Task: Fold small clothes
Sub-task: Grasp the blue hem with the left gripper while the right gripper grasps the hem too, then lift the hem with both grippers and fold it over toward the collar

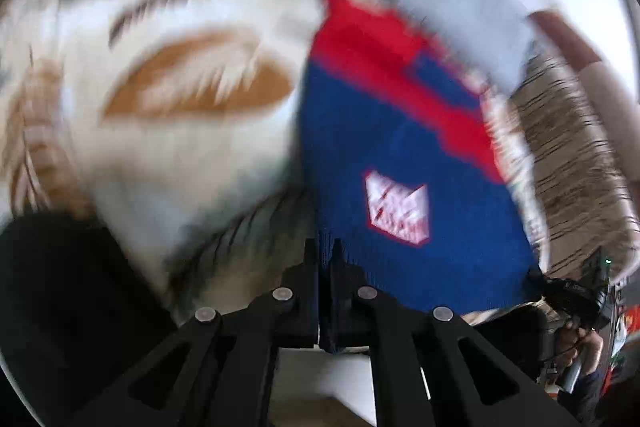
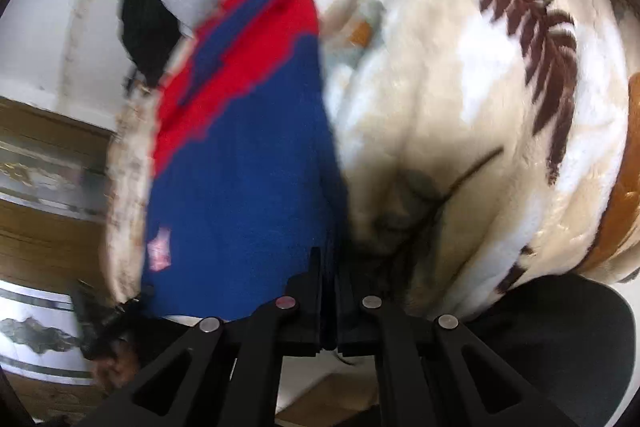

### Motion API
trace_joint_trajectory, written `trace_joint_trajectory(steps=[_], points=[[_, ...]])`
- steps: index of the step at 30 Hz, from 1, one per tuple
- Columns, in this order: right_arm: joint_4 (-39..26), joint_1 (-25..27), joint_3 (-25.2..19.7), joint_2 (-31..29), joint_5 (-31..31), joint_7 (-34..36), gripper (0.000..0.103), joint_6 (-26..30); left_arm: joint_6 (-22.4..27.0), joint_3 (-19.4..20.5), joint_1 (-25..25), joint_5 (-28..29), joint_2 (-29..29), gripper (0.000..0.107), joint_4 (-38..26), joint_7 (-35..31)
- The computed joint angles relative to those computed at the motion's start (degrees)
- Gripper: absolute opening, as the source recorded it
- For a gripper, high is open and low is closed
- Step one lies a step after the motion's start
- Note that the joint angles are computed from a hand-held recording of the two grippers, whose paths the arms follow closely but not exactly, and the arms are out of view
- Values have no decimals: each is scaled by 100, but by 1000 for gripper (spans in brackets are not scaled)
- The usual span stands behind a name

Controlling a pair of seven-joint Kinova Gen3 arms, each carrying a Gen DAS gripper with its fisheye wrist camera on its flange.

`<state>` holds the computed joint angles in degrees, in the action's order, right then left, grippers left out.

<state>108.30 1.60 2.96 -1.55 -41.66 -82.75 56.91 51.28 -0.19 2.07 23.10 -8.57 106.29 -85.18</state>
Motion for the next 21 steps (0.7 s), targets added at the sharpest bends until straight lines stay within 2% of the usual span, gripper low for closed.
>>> trace_joint_trajectory(steps=[3, 5, 7, 9, 11, 13, 15, 18, 21], points=[[-141, -6, 43, -183, 30, 30, 5, -65, 117, 398, -329, -244, 271, 4, -172, 85], [-138, 3, 77, 108, 56, 16, 5, 2, 323, 348, -369, -218, 613, 4, -139, 243], [-32, 81, 63, 326, -73, 26, 5, 124, 307, 109, -82, -271, 530, 4, -207, 316], [74, 154, 20, 195, -261, 141, 5, 51, 70, 143, 73, -503, 268, 4, -256, 293], [55, 146, 1, 42, -261, 176, 5, -29, 129, 197, 105, -665, 429, 4, -365, 378], [24, 76, -40, 186, -215, 83, 5, -88, 282, 158, 58, -581, 705, 4, -396, 522], [36, 129, -23, 380, -314, 81, 5, 63, 286, 173, 88, -527, 702, 4, -456, 618], [95, 197, -34, 173, -478, 220, 5, 48, 238, 227, 153, -690, 713, 4, -509, 608], [43, 122, -20, 324, -304, 153, 5, 63, 413, 159, 70, -528, 894, 4, -557, 538]])
